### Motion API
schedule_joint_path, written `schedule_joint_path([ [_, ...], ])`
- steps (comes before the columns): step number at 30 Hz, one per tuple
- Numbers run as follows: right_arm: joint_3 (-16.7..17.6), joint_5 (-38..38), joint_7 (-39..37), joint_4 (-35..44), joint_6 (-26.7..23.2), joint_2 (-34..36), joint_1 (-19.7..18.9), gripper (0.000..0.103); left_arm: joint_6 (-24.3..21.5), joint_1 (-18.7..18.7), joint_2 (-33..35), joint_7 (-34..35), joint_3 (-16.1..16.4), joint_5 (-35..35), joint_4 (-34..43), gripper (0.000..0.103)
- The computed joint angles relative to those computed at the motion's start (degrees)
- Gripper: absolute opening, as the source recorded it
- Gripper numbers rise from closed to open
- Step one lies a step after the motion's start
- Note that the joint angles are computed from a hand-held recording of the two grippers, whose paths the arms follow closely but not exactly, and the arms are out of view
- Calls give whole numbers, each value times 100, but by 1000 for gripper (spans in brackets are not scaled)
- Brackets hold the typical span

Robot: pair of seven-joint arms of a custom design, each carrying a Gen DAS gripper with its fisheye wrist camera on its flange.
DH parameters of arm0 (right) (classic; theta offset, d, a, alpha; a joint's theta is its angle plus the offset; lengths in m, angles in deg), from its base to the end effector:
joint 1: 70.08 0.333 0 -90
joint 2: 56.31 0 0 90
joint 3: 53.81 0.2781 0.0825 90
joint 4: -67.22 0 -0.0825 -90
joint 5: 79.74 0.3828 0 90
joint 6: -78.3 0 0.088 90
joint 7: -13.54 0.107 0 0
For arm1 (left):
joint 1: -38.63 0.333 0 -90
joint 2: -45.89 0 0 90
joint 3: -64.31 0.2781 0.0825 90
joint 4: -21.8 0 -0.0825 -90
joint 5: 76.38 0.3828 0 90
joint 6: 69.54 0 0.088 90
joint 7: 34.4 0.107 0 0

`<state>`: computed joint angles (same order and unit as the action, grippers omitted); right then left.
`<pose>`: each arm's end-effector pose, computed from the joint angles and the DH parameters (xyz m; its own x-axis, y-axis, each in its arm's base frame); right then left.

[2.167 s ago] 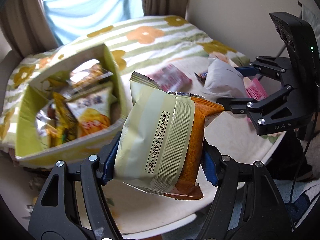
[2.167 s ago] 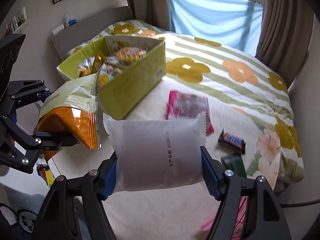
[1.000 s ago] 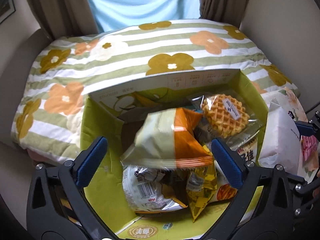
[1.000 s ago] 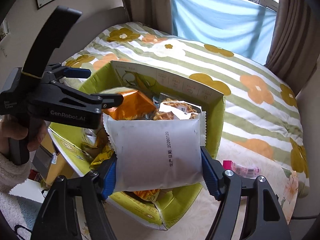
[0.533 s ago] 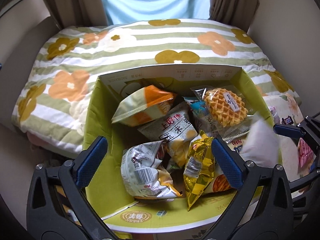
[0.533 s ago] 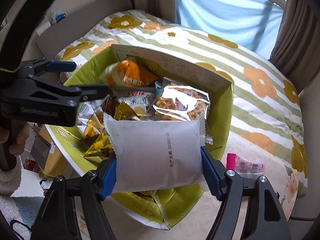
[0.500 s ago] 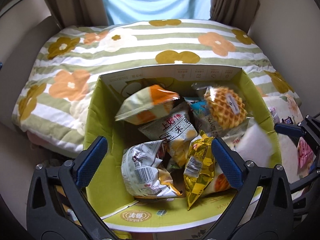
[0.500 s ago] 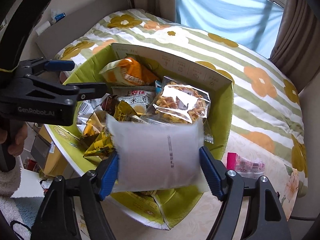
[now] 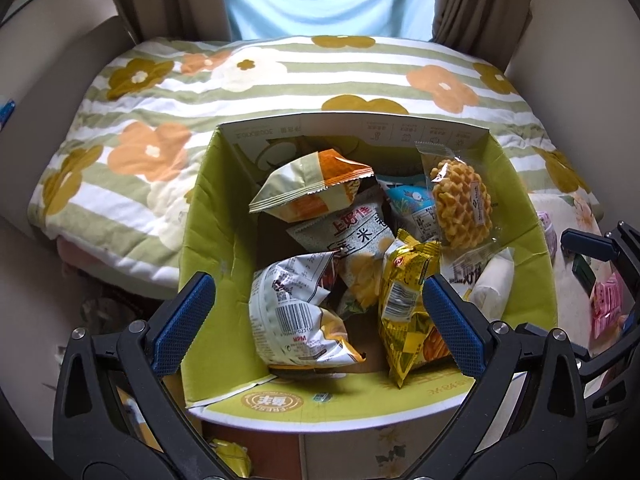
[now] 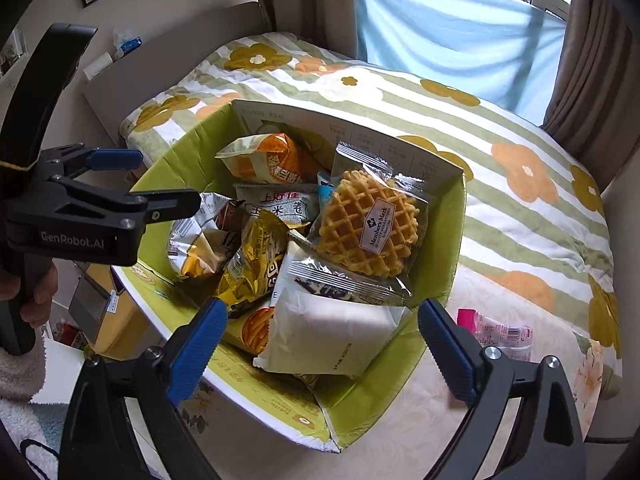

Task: Organize snacks
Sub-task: 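Withdraw both tools from the box toward the remaining snacks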

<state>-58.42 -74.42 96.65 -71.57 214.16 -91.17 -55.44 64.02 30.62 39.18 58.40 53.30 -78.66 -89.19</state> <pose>0.4257 0.0725 0.5512 0.2653 -0.9615 -0.0721 -0.8247 -0.1876 -0.5335 0.5376 -0.1905 0.5528 -0.3555 -0.9346 -0.0076 -0.8148 0.3139 -0.4874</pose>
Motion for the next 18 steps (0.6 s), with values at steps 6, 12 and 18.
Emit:
schedule_joint_path([
  [6,121,-133,202,-74,4,-209,-48,95,47,-3,-252,187,29,-172,-182,103],
  [12,221,-323,678,-288,-64,-649,-136,95,12,-49,-526,511,59,-510,-318,103],
  [18,290,-617,1290,-553,-313,-1240,-317,95,-9,-195,-691,889,-17,-821,-350,103],
])
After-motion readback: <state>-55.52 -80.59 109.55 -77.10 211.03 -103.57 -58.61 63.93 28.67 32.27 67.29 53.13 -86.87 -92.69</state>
